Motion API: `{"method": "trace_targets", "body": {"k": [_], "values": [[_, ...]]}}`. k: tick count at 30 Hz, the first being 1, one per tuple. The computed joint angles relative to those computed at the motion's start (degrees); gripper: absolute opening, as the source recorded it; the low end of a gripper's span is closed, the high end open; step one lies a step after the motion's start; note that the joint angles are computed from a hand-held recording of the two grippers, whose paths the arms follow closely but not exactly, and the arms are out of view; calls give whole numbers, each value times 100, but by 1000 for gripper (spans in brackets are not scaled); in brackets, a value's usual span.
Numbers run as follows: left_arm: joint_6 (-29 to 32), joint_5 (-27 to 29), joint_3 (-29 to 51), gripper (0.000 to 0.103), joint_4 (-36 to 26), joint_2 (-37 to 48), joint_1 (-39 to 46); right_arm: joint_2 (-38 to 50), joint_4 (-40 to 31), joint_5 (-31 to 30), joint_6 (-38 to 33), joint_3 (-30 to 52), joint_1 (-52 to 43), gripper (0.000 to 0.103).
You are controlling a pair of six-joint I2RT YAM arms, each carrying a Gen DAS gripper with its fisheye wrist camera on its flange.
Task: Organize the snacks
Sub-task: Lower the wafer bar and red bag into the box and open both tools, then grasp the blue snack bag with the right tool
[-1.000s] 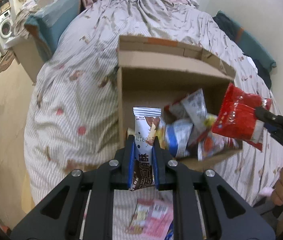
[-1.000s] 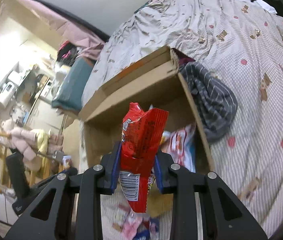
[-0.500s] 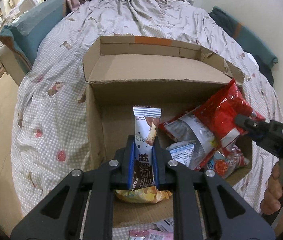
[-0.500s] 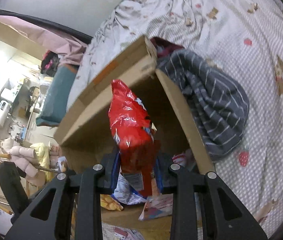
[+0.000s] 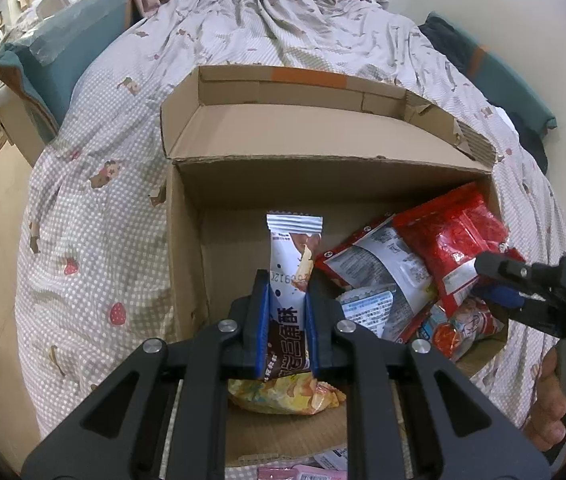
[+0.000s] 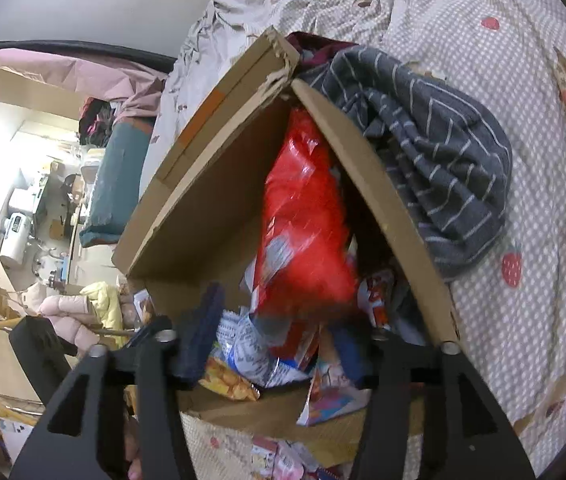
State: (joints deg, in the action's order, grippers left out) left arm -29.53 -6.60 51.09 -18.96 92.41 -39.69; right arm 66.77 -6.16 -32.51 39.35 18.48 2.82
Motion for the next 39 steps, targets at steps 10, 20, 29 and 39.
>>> {"method": "trace_targets", "body": {"k": [10,20,29,39], "values": [[-3,-80,-16,63,16,-91,-31,-975,-1577,204,-274,248,605,86],[-128,-122,-332,75,-155,-624,2,-1268,-1891,372,-215,284,881,87],[-248,-627,-533,75,-637,-1343,-481,-2374,-2207,509,58,-12,1338,87],[-692,-561,-1064,75,-1163,-2192,-723,-3791,-2956,1169,749,-303,2204,87]]}}
